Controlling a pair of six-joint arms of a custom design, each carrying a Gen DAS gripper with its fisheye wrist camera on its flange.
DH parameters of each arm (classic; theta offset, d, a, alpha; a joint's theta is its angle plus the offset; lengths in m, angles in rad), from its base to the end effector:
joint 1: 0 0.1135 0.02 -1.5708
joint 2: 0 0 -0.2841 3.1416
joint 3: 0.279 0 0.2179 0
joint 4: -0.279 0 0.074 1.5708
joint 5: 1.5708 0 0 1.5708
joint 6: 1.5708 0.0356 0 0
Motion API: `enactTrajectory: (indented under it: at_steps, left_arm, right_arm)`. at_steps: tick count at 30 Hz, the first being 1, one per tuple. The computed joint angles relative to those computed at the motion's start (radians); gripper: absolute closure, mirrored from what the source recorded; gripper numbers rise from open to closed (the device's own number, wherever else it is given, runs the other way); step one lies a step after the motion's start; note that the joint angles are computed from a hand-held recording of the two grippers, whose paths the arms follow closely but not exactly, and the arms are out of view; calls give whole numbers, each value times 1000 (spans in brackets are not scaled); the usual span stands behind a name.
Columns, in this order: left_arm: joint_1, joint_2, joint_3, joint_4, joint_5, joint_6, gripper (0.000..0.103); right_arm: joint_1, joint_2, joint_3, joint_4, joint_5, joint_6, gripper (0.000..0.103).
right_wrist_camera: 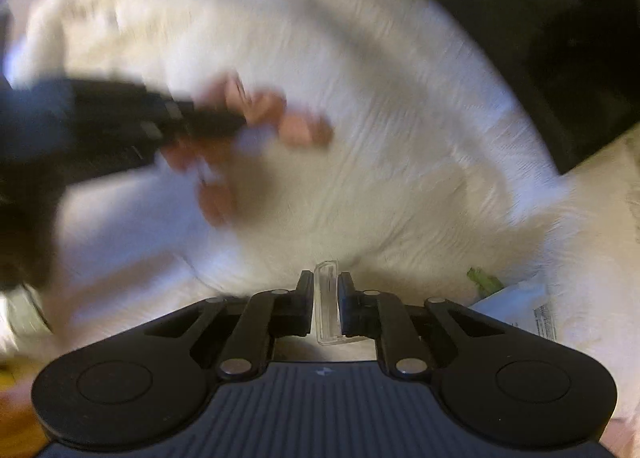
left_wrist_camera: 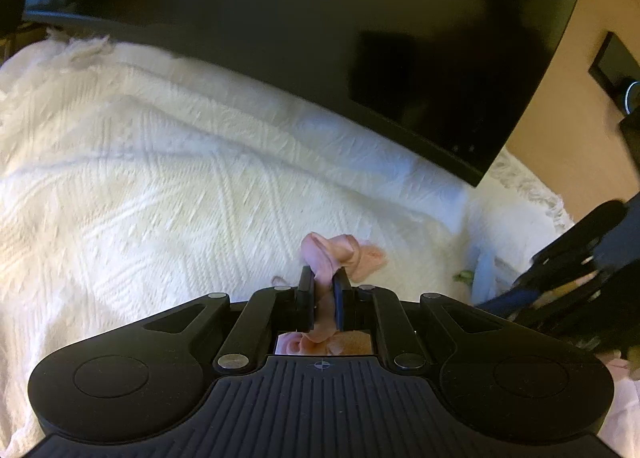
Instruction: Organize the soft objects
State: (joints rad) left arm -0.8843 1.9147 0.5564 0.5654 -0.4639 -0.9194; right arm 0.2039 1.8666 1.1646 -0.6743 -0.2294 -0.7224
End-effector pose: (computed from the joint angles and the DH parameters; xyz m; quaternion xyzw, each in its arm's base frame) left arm 0.1980 -0.2165 0.1135 -0.1030 0.8989 -0.1576 0.3957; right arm 0.3142 0.0732 0.1892 -0.4517 0.8796 0.0854 0.1224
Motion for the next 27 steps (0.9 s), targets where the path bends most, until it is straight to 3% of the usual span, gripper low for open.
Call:
enactTrajectory:
  at_steps: [5, 12, 21, 27]
  left_arm:
    - [-8, -51, 59, -113, -18, 42, 92]
    - [-45, -152, 192, -289, -56, 136, 92]
    - [-116, -95, 553, -475, -62, 322, 92]
    - [-155, 67, 827, -561, 32, 386, 92]
  right_arm:
    - [-77, -68, 84, -97, -146, 72, 91]
    - [-170, -183, 88, -127, -262, 121, 91]
    - [-447, -345, 110, -224, -397, -50, 91]
    - [-663, -370, 115, -286, -470, -178, 91]
